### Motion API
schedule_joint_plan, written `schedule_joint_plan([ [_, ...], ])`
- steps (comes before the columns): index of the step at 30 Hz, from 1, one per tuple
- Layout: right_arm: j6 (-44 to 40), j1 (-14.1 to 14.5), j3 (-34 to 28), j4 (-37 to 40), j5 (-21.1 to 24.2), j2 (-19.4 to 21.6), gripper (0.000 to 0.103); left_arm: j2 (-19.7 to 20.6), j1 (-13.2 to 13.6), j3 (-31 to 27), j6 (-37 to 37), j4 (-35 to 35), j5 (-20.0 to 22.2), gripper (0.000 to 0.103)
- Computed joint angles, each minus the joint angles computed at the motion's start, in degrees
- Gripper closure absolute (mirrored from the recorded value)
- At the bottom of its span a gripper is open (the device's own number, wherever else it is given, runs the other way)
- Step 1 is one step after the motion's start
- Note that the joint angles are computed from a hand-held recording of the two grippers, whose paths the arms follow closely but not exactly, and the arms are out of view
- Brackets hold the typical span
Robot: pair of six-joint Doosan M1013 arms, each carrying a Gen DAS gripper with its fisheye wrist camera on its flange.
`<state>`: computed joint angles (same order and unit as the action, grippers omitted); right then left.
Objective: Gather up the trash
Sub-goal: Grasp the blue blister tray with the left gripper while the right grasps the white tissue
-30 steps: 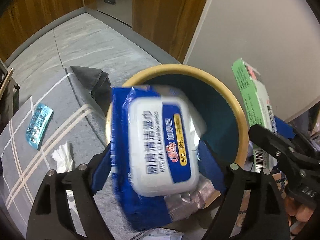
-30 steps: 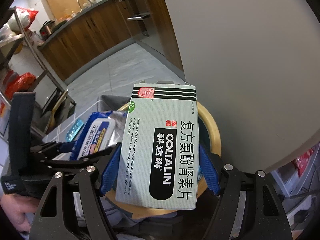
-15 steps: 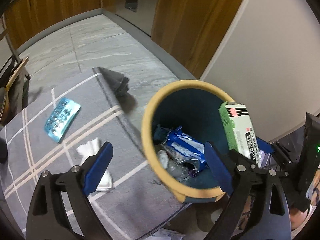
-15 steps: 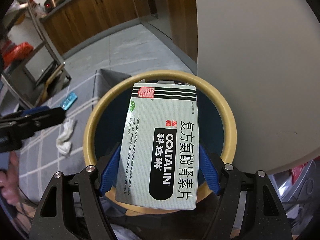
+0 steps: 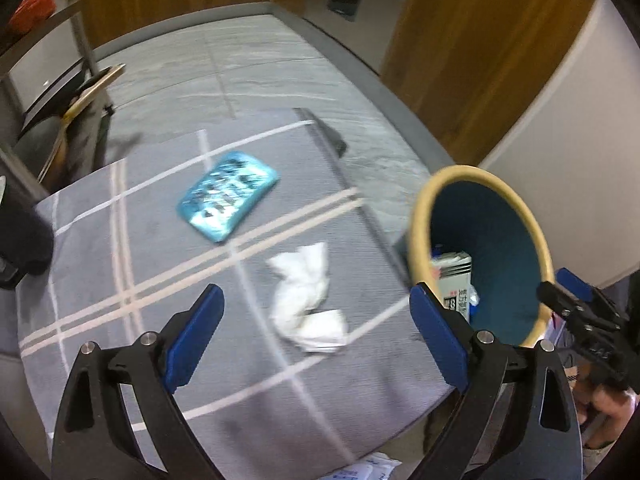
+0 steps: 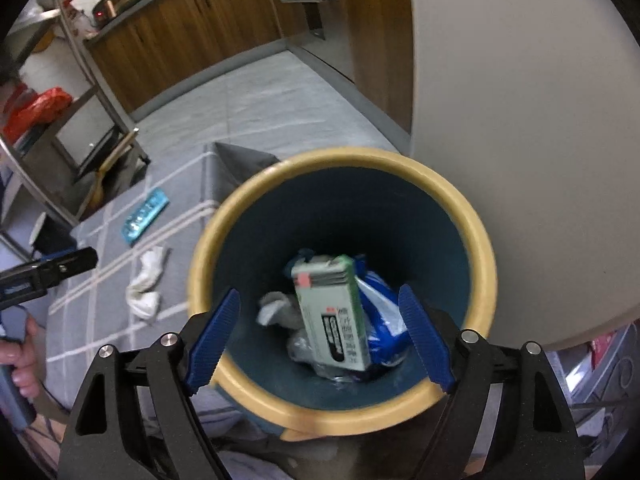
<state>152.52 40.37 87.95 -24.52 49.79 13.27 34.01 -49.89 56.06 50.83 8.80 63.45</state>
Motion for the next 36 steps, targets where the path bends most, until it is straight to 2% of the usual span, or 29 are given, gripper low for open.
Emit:
schedule_joint_plan([
  [9,-6.89,2.33,-4.39,1.86,-1.50,2.60,0.020,-0.70,2.80,3.06,2.20,2.81,-0.06,0.007],
  [13,-9.84,3.15,-6.50,3.42,-1.47,4.10,0.020,0.22,4.57,2.82,3.31,0.54,-1.34,0.007],
  [18,-13.89,3.97,-9.11,5.33,-0.32,6.15,0.020,2.95,5.98,-0.43,8.86,-1.98,-1.29,0.007],
  [23,-17.49,4.33,-11.65,7.70,0.45,8.22,0.020,6.61,7.24,-4.96,14.90,-4.16,1.73,0.007],
  [31,-23.36,4.51,-15.40,11.53,2.13,11.53,0.020,10.96,8.53,-10.07,20.29,-7.53,5.95,0.007],
  [36,-25.34,4.19,-17.66,13.59,3.43,13.43,0.020,10.58,7.68,-8.68,23.23,-3.91,3.90,0.008],
])
